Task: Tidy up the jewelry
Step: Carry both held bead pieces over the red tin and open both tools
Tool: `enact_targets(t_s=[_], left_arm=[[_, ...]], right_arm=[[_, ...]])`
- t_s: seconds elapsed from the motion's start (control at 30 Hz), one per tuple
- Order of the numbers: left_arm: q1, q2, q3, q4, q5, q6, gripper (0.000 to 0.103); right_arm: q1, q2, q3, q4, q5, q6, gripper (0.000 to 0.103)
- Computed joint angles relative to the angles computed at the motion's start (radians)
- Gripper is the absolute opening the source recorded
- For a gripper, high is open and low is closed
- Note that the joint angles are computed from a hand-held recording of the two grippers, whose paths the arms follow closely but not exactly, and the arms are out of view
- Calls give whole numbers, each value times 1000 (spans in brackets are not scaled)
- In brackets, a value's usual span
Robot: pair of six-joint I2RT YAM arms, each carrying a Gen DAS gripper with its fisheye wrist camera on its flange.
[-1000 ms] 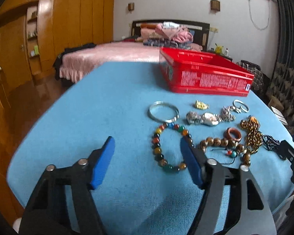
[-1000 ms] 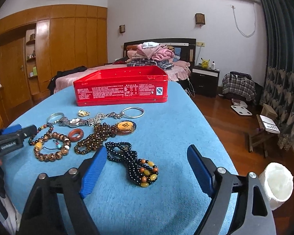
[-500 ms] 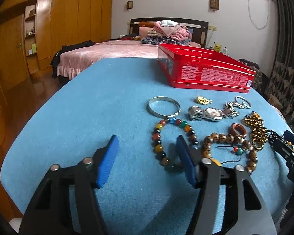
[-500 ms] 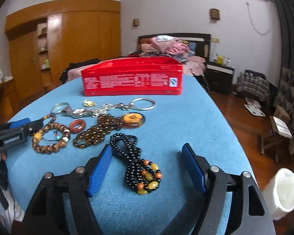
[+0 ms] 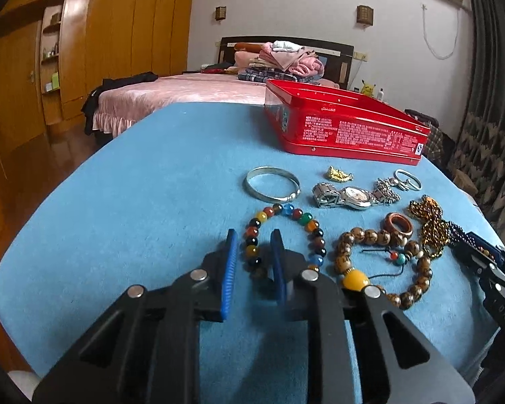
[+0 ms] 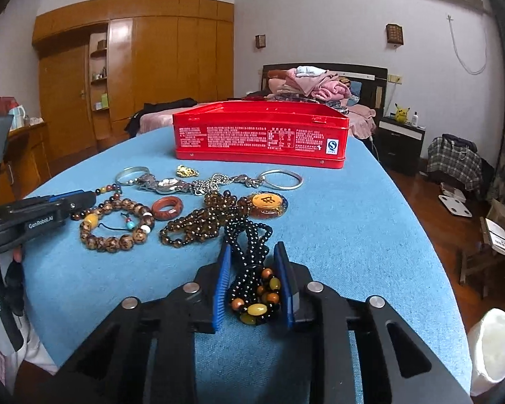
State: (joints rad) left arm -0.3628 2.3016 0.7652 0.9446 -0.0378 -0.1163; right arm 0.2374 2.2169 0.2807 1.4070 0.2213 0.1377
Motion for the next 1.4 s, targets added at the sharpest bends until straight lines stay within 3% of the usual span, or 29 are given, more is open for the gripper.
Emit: enact_targets(t_s=[0.07,0.17,0.37,0.67,0.8,1.17,1.4], left_arm=[[-6,3,5,1,-10,0,18],[4,7,1,17,31,-9,7],[24,-31,-33,32,104,-43,7],[-2,-187,-79,54,157,-51,7],[-16,-217,-36,25,167,-61,7],[-57,-157,313,-128,202,-135,7],[-69,25,679,-360,204,-139,7]], right_arm=[[-3,-5,-1,-8,-6,9,24],[0,-36,-10,-40,-12,18,21],[-14,-147,-32,-123,-37,33,21],[-55,-483,18,-454,-69,23,21],[-116,-532,108,-552,-124,22,21],[-235,-342,508,-737,-217,24,21],[-273,-151,781,-854,-264,21,21]])
